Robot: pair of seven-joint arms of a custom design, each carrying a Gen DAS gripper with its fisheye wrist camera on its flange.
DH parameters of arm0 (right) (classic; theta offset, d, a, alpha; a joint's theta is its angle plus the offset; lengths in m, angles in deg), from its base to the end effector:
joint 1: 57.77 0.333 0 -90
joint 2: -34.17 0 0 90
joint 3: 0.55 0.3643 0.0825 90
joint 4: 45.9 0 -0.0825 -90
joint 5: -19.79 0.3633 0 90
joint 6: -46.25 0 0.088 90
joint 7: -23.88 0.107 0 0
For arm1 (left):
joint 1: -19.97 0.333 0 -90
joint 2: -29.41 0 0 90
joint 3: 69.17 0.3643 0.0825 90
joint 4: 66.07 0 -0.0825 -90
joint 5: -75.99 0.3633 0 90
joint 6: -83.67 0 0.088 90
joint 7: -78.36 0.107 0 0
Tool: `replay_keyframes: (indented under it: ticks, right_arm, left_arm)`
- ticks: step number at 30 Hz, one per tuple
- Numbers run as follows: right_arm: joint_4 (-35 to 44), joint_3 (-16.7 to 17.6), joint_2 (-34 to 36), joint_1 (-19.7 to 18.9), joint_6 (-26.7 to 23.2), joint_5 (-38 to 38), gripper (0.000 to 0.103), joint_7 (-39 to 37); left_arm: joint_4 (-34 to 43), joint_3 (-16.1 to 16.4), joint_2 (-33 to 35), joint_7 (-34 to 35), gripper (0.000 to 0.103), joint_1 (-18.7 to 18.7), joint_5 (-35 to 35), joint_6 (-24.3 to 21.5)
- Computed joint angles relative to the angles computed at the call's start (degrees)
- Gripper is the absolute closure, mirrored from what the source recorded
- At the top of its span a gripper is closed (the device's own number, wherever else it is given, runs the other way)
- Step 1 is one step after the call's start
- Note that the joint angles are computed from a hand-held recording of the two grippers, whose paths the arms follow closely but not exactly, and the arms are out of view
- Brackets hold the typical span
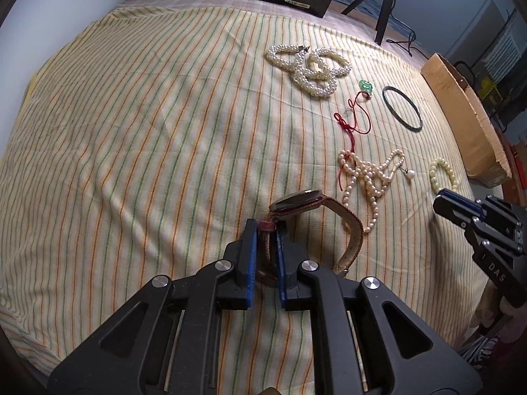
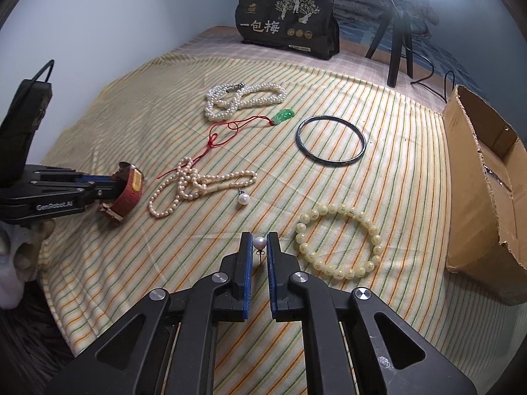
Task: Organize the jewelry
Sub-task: 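Close left tool on the watch strap while right tool closes on the pearl earring, then carry watch and earring over the cardboard box and open both tools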
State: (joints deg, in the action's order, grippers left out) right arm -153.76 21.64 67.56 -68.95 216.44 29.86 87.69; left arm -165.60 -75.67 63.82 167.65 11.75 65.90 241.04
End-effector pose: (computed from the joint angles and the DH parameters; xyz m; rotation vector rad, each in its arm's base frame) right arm 0.6850 0.0800 0.3299 -2.1350 1.4669 -0.3450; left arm 0.6973 -0.1614 0.3323 -2.0233 2.1544 -0.6315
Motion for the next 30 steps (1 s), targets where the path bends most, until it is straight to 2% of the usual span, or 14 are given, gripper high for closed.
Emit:
replay_keyframes:
  ticks: [3, 5, 6, 8, 9, 11, 15, 20, 24, 30]
  right_arm:
    - [-0.4, 0.0, -0.3, 0.0, 0.4, -0.3, 0.096, -0.1]
    - [-1.0, -0.2, -0.6, 0.1, 1.0, -0.6, 0.096, -0.1]
    - [-1.2, 0.0, -0.7, 0.0, 1.2, -0.7, 0.096, -0.1]
    - [-1.1, 0.1, -0.7, -0.1, 1.2, -0.9, 0.096, 0.1]
    - [-1.1, 0.0, -0.7, -0.1, 1.2, -1.0, 0.096, 0.3]
    - [-0.9, 0.0, -0.6, -0.2, 1.1, -1.1, 0.096, 0.6]
    - [-1.1, 0.3, -0.9, -0.3, 1.5, -1.3, 0.096, 0.8]
    - [-2.5, 1.9, -2.3, -2.0, 3.5, -1.2, 0.096, 0.6]
    - [-3.5, 4.1, -3.3, -4.8, 4.9, -0.7, 0.096, 0.5]
    - [-5.3, 7.4, -5.0, -9.5, 7.4, -0.3, 0.096, 1.1]
  left_arm:
    - [-0.1, -0.8, -0.1, 0.3, 0.089, 0.8, -1.1, -0.1]
    - [-0.4, -1.6, -0.3, 1.2, 0.079, 1.6, -2.0, -0.1]
    - [-0.4, -2.1, -0.3, 2.0, 0.078, 2.0, -2.4, 0.1]
    - [-1.1, -1.1, -0.6, 1.9, 0.078, 0.9, -1.5, 1.1]
    - [-1.3, -0.4, -0.6, 1.6, 0.078, 0.2, -0.9, 1.4]
    - [-1.7, 0.9, -0.8, 0.5, 0.096, -1.1, 0.3, 2.4]
    - [-2.1, 0.3, -1.2, 0.1, 0.096, -0.7, 0.0, 3.1]
    - [-4.2, -1.4, -3.3, 1.5, 0.097, 0.1, -1.1, 6.2]
    - [-4.9, -3.7, -4.8, 3.8, 0.096, 1.1, -3.3, 8.2]
    - [-1.9, -6.5, -4.4, 6.8, 0.097, 1.1, -6.3, 7.6]
